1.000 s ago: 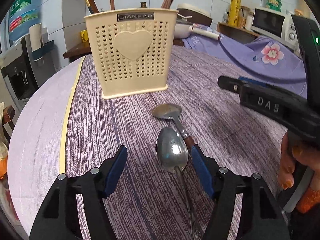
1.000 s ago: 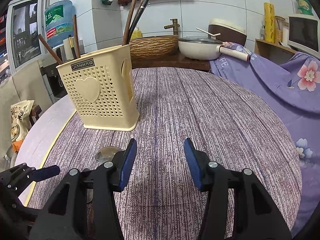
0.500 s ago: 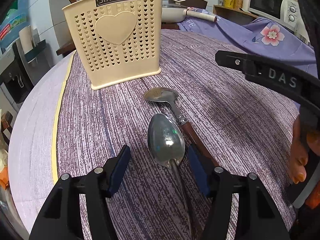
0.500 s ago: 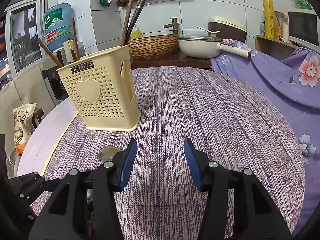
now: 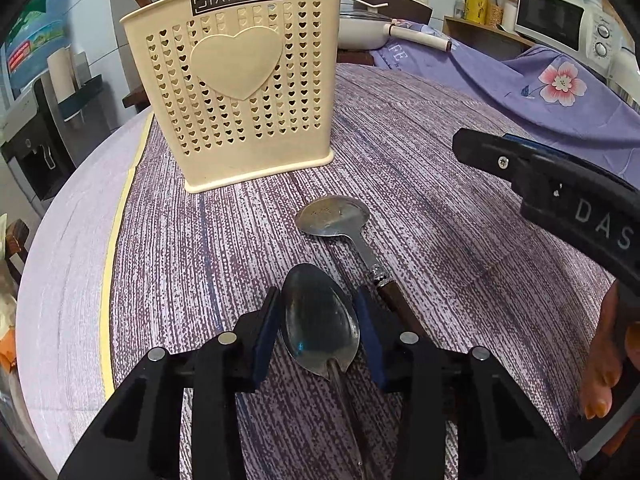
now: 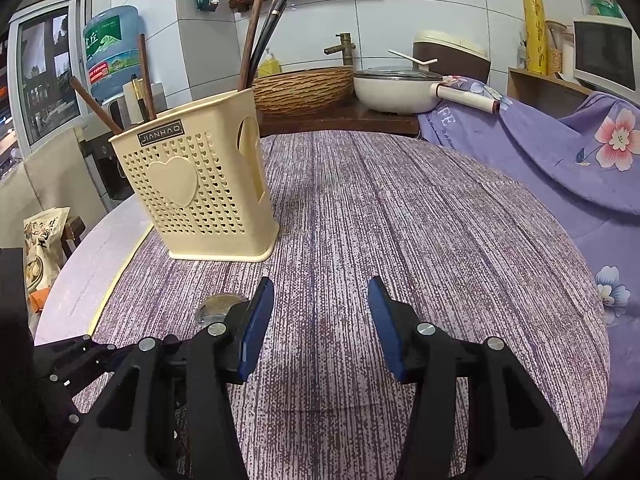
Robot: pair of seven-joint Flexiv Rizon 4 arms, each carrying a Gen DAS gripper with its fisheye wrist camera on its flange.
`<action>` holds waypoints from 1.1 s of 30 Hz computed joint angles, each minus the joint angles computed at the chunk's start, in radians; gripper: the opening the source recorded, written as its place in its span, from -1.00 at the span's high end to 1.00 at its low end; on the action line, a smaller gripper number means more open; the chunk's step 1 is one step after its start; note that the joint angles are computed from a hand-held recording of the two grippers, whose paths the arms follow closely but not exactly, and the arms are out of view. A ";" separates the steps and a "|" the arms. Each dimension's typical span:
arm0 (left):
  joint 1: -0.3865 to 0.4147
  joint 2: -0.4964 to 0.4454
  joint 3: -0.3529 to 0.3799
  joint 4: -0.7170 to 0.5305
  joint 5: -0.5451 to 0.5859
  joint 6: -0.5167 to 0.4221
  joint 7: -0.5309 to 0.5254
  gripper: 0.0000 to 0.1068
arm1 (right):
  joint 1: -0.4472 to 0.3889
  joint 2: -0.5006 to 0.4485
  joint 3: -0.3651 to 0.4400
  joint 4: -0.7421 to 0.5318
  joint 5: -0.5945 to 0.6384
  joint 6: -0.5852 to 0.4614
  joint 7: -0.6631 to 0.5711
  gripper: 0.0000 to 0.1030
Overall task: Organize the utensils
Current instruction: 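Grasp a steel spoon with the left tool while the right tool approaches the other spoon, then close the right tool on the second steel spoon while the left tool lifts its spoon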
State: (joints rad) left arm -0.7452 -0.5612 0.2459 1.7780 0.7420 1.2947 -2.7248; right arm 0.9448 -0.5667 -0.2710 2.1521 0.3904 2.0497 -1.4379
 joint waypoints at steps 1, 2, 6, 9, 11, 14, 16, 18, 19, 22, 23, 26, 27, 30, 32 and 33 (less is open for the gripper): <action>0.006 0.001 -0.002 0.005 -0.001 0.013 -0.003 0.30 | 0.006 0.002 -0.004 0.000 0.001 -0.006 -0.002 0.04; 0.008 0.002 0.000 0.008 -0.001 0.021 -0.006 0.30 | 0.011 0.004 -0.009 0.001 0.001 -0.010 -0.004 0.04; 0.011 0.008 0.009 0.027 -0.003 0.050 -0.010 0.30 | 0.012 0.018 -0.003 0.004 -0.014 -0.029 0.003 0.04; 0.013 0.019 0.026 0.048 -0.004 0.065 -0.016 0.30 | -0.020 0.034 0.036 0.000 -0.064 -0.067 0.019 0.04; 0.015 0.035 0.046 0.075 0.001 0.084 -0.035 0.30 | -0.019 0.038 0.041 -0.007 -0.106 -0.102 0.026 0.04; 0.016 0.060 0.078 0.108 0.014 0.095 -0.071 0.30 | -0.002 0.037 0.024 -0.027 -0.184 -0.195 0.046 0.01; 0.023 0.077 0.095 0.128 0.026 0.099 -0.101 0.30 | 0.017 0.026 0.005 -0.041 -0.219 -0.235 0.073 -0.28; 0.042 0.089 0.094 0.142 0.033 0.107 -0.115 0.30 | 0.038 0.016 -0.020 -0.053 -0.250 -0.271 0.101 -0.36; 0.051 0.093 0.094 0.148 0.037 0.115 -0.123 0.30 | 0.047 0.012 -0.030 -0.059 -0.267 -0.290 0.114 -0.36; 0.063 0.091 0.083 0.146 0.044 0.120 -0.126 0.30 | 0.063 0.000 -0.050 -0.073 -0.319 -0.336 0.150 -0.36; 0.069 0.089 0.077 0.148 0.043 0.123 -0.122 0.30 | 0.056 -0.001 -0.043 -0.080 -0.339 -0.357 0.160 -0.36; 0.080 0.077 0.065 0.149 0.031 0.135 -0.107 0.30 | 0.061 -0.014 -0.056 -0.088 -0.383 -0.383 0.197 -0.35; 0.067 0.074 0.075 0.144 0.036 0.132 -0.112 0.30 | 0.052 -0.018 -0.049 -0.093 -0.396 -0.391 0.209 -0.34; 0.078 0.071 0.079 0.151 0.029 0.153 -0.094 0.30 | 0.012 -0.024 -0.014 -0.107 -0.434 -0.417 0.239 -0.23; 0.069 0.067 0.089 0.148 0.025 0.151 -0.085 0.30 | 0.000 -0.033 -0.006 -0.112 -0.459 -0.419 0.258 -0.20; 0.065 0.065 0.093 0.146 0.023 0.150 -0.082 0.30 | 0.006 -0.037 -0.016 -0.109 -0.471 -0.410 0.271 -0.19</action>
State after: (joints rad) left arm -0.6801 -0.4958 0.3385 1.9243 0.7646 1.4452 -2.8066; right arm 0.9507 -0.6037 -0.2866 2.0434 -0.0802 1.6399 -1.1673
